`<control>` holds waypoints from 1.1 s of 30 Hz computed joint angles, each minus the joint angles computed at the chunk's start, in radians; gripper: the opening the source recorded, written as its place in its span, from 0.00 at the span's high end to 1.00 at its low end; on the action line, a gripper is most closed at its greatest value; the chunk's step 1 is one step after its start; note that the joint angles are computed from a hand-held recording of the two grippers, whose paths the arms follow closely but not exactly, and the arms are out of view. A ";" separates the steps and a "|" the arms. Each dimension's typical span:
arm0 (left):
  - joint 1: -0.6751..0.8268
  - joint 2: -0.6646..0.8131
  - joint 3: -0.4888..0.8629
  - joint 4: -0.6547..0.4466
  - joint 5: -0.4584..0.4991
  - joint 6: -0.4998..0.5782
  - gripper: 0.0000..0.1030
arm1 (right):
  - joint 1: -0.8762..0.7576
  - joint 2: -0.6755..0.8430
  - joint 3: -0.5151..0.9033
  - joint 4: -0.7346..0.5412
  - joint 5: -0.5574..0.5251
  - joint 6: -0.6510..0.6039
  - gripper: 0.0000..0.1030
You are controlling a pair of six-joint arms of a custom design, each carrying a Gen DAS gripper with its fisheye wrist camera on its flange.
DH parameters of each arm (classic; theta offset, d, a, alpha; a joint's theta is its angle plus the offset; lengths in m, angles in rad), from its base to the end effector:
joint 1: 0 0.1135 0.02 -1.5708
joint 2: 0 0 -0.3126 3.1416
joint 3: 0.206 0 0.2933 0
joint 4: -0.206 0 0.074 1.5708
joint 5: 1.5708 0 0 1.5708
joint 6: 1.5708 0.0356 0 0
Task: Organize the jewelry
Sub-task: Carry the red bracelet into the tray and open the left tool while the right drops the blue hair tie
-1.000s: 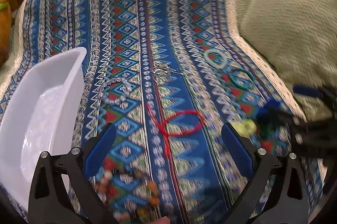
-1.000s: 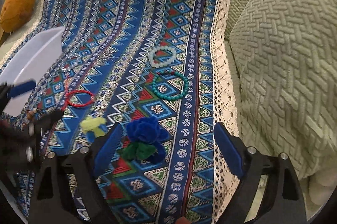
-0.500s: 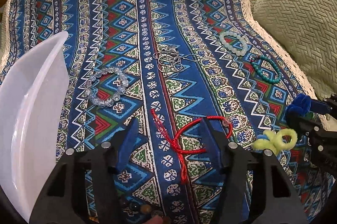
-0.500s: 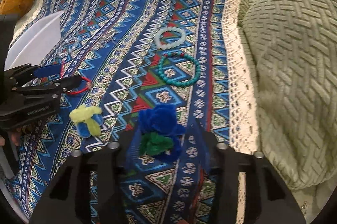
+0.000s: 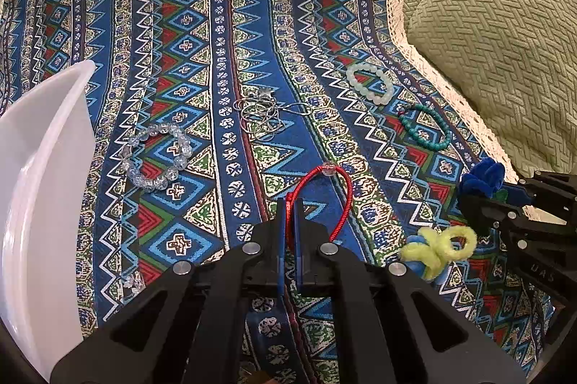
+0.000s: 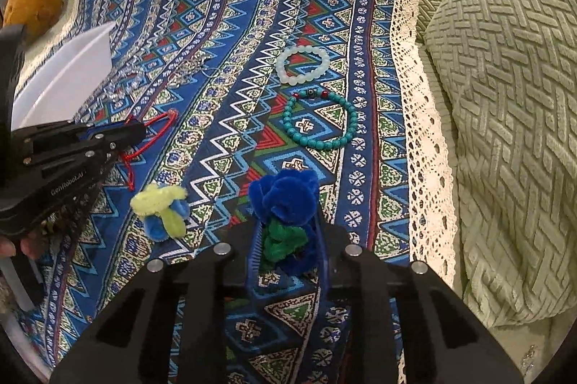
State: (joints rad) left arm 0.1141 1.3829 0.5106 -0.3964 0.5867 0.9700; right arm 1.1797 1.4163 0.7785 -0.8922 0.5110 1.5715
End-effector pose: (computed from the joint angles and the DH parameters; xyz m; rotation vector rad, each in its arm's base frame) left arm 0.2238 0.0058 0.1404 1.1646 2.2707 -0.4595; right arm 0.1086 0.2176 0.1947 0.5260 2.5784 -0.0807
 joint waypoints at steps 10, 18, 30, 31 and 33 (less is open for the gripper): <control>0.162 -0.149 0.102 -0.355 0.117 0.166 0.96 | 0.034 -0.014 0.156 -0.149 0.097 -0.008 0.74; 0.440 -0.088 0.340 -0.656 0.203 0.393 0.96 | 0.005 0.118 0.482 -0.190 0.188 -0.252 0.74; 0.601 0.267 0.771 -0.649 0.143 0.367 0.96 | -0.130 0.467 0.937 0.039 0.025 -0.697 0.72; 0.598 0.279 0.772 -0.627 0.133 0.355 0.96 | -0.135 0.485 0.957 0.048 0.017 -0.708 0.71; 0.588 0.299 0.774 -0.587 0.116 0.329 0.95 | -0.158 0.513 0.984 0.078 -0.027 -0.722 0.62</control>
